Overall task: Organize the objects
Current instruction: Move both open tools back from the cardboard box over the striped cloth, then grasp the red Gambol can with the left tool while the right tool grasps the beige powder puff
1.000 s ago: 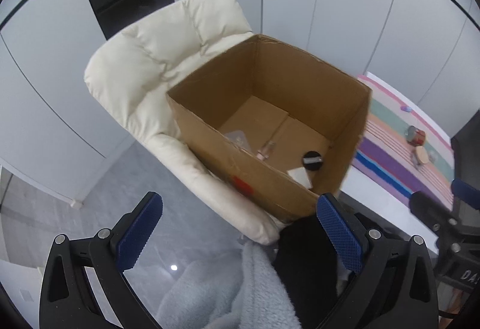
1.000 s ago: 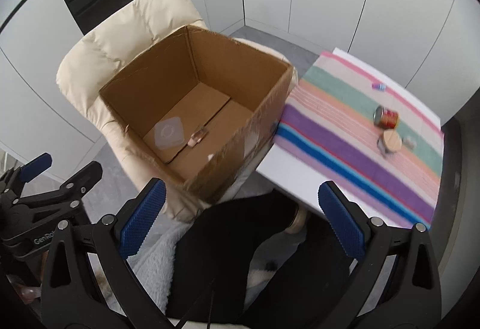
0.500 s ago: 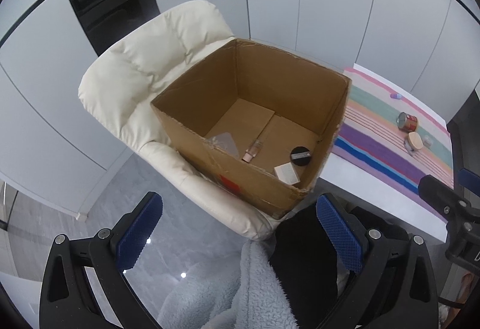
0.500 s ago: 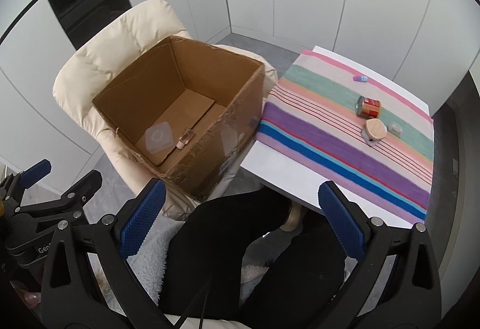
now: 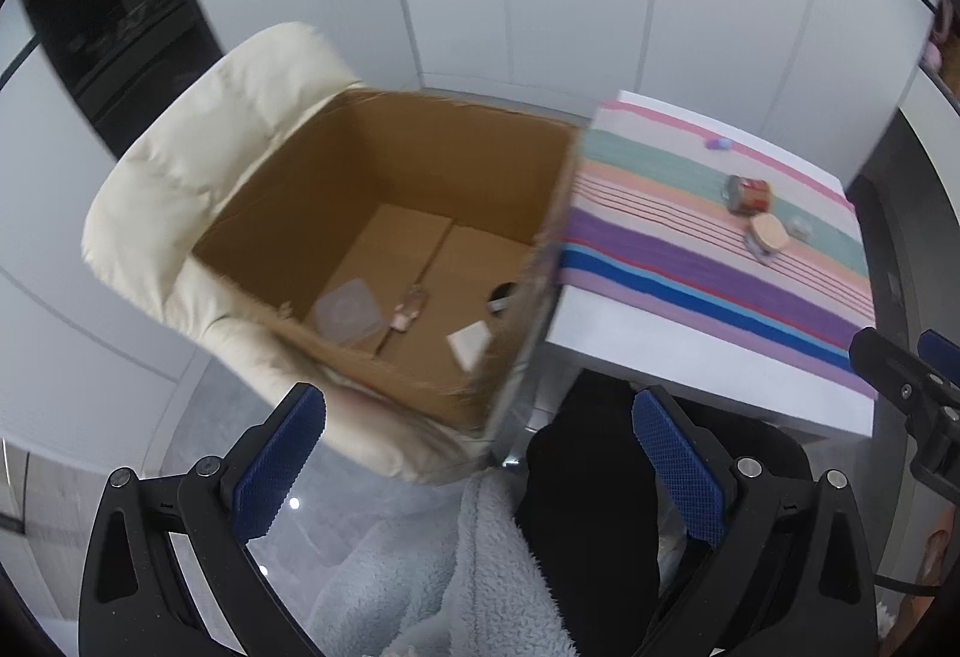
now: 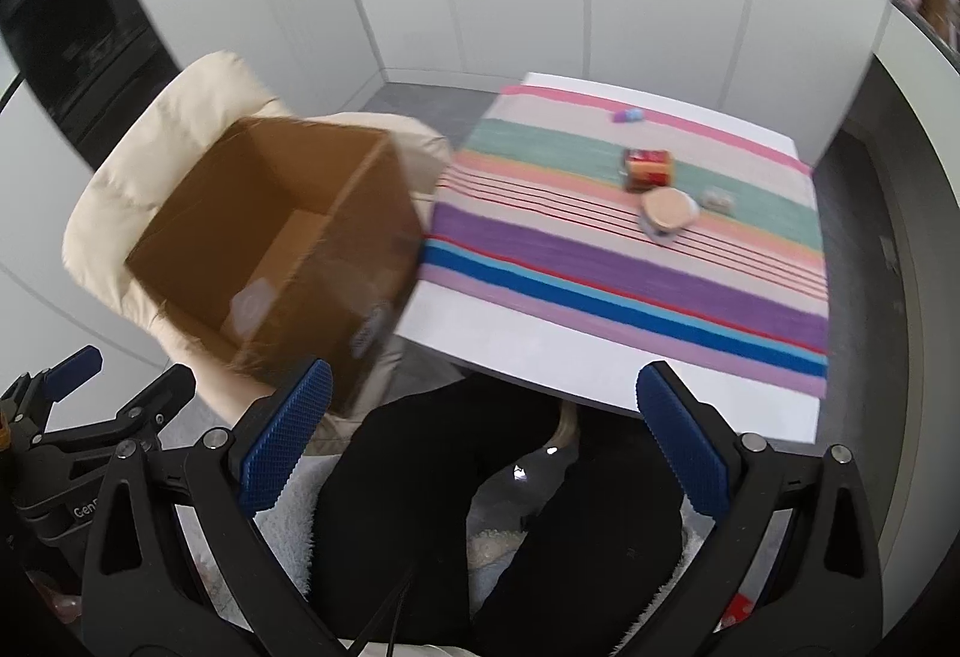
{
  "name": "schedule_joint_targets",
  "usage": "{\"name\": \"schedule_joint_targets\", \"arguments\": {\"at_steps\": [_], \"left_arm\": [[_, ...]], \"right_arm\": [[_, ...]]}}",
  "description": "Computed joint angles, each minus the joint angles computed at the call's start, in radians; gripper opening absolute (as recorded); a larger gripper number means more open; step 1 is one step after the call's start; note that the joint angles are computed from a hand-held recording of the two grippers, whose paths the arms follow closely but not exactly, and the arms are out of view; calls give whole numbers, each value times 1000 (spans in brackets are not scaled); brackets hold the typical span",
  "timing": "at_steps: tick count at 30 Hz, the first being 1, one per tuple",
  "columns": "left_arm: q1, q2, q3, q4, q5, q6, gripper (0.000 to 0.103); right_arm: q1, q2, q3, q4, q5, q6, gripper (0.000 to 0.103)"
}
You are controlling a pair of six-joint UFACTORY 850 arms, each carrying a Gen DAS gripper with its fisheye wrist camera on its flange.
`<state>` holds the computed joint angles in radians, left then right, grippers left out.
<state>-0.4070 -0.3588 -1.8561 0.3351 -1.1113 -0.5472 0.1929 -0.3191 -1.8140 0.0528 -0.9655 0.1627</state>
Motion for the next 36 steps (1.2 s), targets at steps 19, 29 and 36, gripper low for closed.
{"name": "schedule_joint_targets", "arguments": {"at_steps": [19, 29, 36], "left_arm": [[-119, -161, -213, -49, -30, 113, 103], [-127, -264, -362, -126, -75, 134, 103], [-123, -405, -567, -152, -149, 128, 103]], "right_arm": [[-205, 136, 186, -64, 38, 120, 103], [-251, 165, 236, -78, 37, 125, 103], [-290, 137, 241, -52, 45, 87, 103]]}}
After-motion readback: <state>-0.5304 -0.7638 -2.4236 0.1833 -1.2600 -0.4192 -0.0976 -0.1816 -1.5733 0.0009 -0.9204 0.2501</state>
